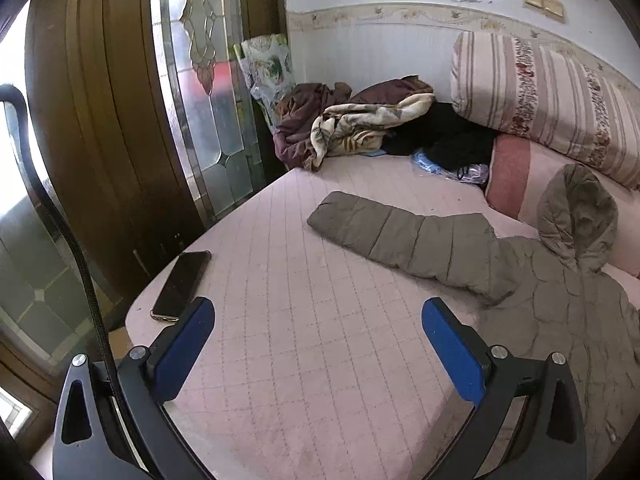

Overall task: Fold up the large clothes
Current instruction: 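Move the left tool over the sleeve cuff nearest it, then grasp the sleeve cuff with the left tool and lift it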

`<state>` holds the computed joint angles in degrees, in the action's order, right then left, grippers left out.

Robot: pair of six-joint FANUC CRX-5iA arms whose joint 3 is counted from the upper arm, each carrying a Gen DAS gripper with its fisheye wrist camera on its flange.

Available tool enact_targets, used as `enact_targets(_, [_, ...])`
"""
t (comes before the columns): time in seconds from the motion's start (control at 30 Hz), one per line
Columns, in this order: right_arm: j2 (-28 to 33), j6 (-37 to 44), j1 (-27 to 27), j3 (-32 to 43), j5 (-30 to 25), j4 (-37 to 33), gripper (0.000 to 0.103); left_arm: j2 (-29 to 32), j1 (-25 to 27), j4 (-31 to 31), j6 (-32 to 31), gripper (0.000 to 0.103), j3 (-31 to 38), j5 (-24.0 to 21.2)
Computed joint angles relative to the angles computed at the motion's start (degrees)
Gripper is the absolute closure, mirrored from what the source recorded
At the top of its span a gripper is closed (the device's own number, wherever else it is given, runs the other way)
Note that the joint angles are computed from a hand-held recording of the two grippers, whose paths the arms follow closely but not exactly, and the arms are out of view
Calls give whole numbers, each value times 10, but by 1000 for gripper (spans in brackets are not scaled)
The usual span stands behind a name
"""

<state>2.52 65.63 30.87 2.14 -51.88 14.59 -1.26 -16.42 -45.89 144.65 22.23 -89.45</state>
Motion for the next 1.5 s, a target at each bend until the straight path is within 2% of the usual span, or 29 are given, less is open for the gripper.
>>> enact_targets(0.27, [18, 4, -7, 12, -7, -15, 17, 16, 124, 92, -20, 0, -23, 51])
enact_targets(0.57, [49, -1, -3, 26, -18, -7, 17, 54, 222, 134, -18, 0, -43, 100])
enact_targets(0.73, [65, 5, 2, 29, -17, -4, 17, 74, 294, 215, -28, 0, -65, 159])
enact_targets(0.97, [93, 0, 11, 41, -16, 21, 17, 104, 392, 348, -57, 0, -102, 285])
enact_targets(1.1, [112, -25, 20, 48, -16, 56, 17, 124, 451, 504, -123, 1, -163, 408])
enact_targets(1.17, [122, -33, 21, 57, -18, 63, 17, 145, 464, 576, -160, 1, -183, 454])
enact_targets(1.2, [127, -35, 21, 62, -20, 64, 17, 155, 463, 577, -158, 1, -177, 461])
enact_targets(1.3, [137, -35, 24, 71, -27, 73, 17, 183, 448, 512, -117, 1, -129, 465])
enact_targets(1.37, [138, -35, 25, 70, -30, 82, 17, 211, 441, 503, -123, 2, -89, 444])
enact_targets(1.4, [139, -35, 25, 70, -32, 87, 17, 222, 438, 502, -130, 9, -72, 439])
enact_targets(1.43, [139, -36, 24, 70, -33, 89, 17, 232, 436, 504, -140, 37, -57, 425])
enact_targets(1.47, [139, -37, 23, 69, -35, 91, 18, 254, 431, 494, -142, 66, -17, 382])
enact_targets(1.5, [139, -39, 22, 69, -35, 93, 18, 265, 431, 508, -160, 72, -2, 367])
